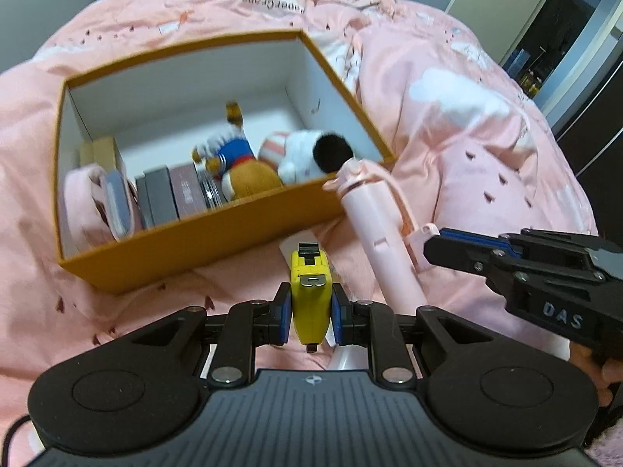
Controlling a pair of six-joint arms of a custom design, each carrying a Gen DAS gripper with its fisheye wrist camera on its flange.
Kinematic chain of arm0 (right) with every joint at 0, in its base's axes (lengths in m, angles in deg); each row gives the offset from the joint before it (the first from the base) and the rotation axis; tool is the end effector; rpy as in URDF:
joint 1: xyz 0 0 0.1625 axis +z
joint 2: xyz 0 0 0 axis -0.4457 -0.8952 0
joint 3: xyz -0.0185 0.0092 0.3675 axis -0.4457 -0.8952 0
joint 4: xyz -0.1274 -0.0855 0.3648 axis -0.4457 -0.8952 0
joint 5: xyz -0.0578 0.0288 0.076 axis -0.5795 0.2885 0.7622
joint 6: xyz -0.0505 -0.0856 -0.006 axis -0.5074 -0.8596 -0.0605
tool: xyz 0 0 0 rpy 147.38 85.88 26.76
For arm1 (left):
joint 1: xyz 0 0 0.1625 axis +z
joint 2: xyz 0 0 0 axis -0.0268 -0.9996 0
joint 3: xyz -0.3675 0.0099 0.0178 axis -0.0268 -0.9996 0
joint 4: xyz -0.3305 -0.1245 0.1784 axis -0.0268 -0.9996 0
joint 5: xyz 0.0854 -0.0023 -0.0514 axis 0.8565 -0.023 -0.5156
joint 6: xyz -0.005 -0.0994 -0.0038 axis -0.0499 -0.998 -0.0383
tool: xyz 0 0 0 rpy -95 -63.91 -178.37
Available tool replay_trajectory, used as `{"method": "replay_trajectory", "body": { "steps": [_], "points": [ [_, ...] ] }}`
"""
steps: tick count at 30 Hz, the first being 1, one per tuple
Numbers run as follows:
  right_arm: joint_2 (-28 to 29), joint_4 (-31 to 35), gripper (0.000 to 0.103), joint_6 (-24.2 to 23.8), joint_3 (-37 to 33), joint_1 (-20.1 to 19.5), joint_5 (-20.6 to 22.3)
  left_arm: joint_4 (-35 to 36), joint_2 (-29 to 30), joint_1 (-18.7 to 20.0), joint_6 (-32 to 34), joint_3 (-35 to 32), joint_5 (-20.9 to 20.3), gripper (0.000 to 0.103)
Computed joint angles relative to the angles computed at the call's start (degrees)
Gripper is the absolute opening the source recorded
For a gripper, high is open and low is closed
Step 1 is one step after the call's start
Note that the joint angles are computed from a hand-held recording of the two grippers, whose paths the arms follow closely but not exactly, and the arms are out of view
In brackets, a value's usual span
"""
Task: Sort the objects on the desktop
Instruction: 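Lift the tape measure and selfie stick and carry both over the orange box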
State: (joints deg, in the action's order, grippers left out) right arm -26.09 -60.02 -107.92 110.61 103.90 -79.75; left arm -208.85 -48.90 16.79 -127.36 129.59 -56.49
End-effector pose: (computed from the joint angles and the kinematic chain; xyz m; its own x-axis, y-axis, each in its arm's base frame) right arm 0.0602 -0.3820 0.4135 -0.7125 -0.6300 0.3088 -0.7016 0.6454 -0.3022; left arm -0.4529 -0.3224 0.0467 -0.8527 0.0499 -0.5200 0.2938 0.8689 -0.3984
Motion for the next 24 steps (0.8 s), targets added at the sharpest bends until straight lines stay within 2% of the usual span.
{"method": "replay_trajectory", "body": {
  "steps": [7,9,10,14,18,21,24],
  "points": [
    [-1.45,4.18,0.007,-1.50,-1.47,1.16,4.63,1.11,-2.08,-1.03,1.16,-0.72,1.85,0.023],
    [-1.73,4.04,0.006,-1.51,-1.27,1.63,5.14,1.73,-2.82,-1.36,1.10,-0.77,2.47,0.023],
    [-1.87,3.97,0.000,-1.58,-1.22,1.81,5.61,2.11,-3.15,-1.55,1.03,-0.81,2.91,0.023],
    [-2.86,2.79,0.000,-3.08,-1.20,2.54,9.43,3.84,-4.34,-1.93,0.66,-0.98,4.56,0.022],
    [-1.59,1.11,0.000,-2.59,-1.27,4.81,7.60,5.04,-4.73,-2.03,0.34,-1.03,4.99,0.022],
    [-0.46,1.85,0.000,-1.28,-1.08,5.33,3.59,3.97,-4.68,-1.94,0.80,-0.50,3.77,0.022],
    [1.32,1.97,0.005,1.14,-1.06,5.43,-1.92,1.78,-4.15,-1.56,1.43,0.36,1.65,0.022]
  ]
}}
